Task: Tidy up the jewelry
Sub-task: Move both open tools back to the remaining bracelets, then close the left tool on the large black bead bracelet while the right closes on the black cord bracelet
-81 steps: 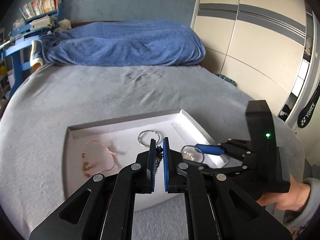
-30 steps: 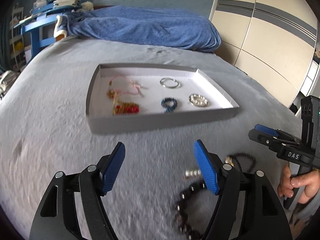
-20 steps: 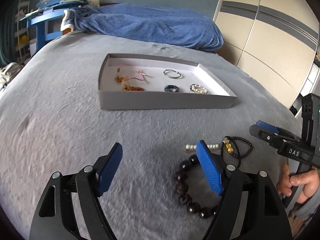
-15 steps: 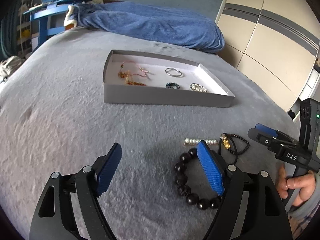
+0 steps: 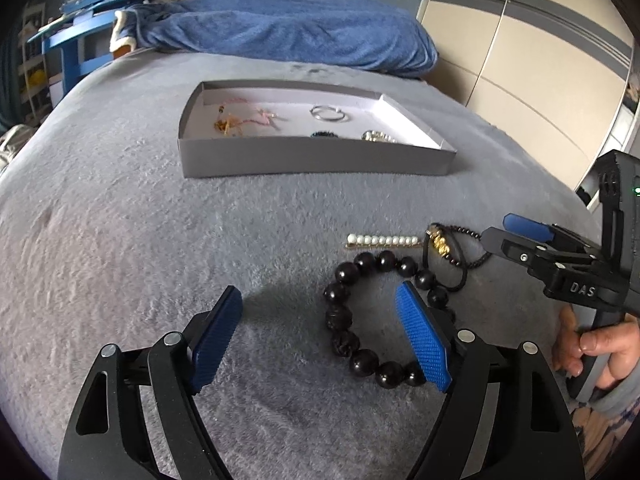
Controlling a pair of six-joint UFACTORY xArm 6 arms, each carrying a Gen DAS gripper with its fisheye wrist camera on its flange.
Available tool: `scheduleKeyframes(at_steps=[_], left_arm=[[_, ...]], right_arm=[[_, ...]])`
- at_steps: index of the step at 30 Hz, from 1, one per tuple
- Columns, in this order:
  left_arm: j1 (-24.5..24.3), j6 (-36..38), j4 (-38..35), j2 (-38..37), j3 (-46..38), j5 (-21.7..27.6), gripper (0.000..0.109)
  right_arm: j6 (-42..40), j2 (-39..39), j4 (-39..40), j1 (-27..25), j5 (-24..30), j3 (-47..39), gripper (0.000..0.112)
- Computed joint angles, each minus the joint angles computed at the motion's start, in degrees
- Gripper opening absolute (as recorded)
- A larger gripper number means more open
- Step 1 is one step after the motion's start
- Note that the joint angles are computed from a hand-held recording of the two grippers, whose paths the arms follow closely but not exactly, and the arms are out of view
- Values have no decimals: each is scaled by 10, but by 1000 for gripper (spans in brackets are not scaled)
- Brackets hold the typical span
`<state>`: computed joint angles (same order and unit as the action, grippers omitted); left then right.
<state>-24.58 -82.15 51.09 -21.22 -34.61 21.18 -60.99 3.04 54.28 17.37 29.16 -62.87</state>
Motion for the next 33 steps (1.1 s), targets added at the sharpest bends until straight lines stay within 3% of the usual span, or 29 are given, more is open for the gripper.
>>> scheduleKeyframes(at_steps=[8,16,20,23,27,28,33], left_arm=[[-19,54,-49,23,-22,45,80],[-54,79,-54,54,-66,135,80],[-55,80,-54,55,-67,141,79],[-62,73,-41,56,-71,152,64],[-74,72,-18,59,-77,159,21],[-75,71,-15,59,-78,159,15],[-60,20,3,29,-49,137,15]], right_arm=[[9,-3,-2,2,-13,5,85],[31,-7,13,-2,-43,14,85],[41,-8,12,-3,-54,16,85],[34,-10,13,-2,-52,19,85],[25,-19,7,11,-75,31,85],[19,-22,7,14,-79,34,85],[-9,-32,13,24,-74,44,83]])
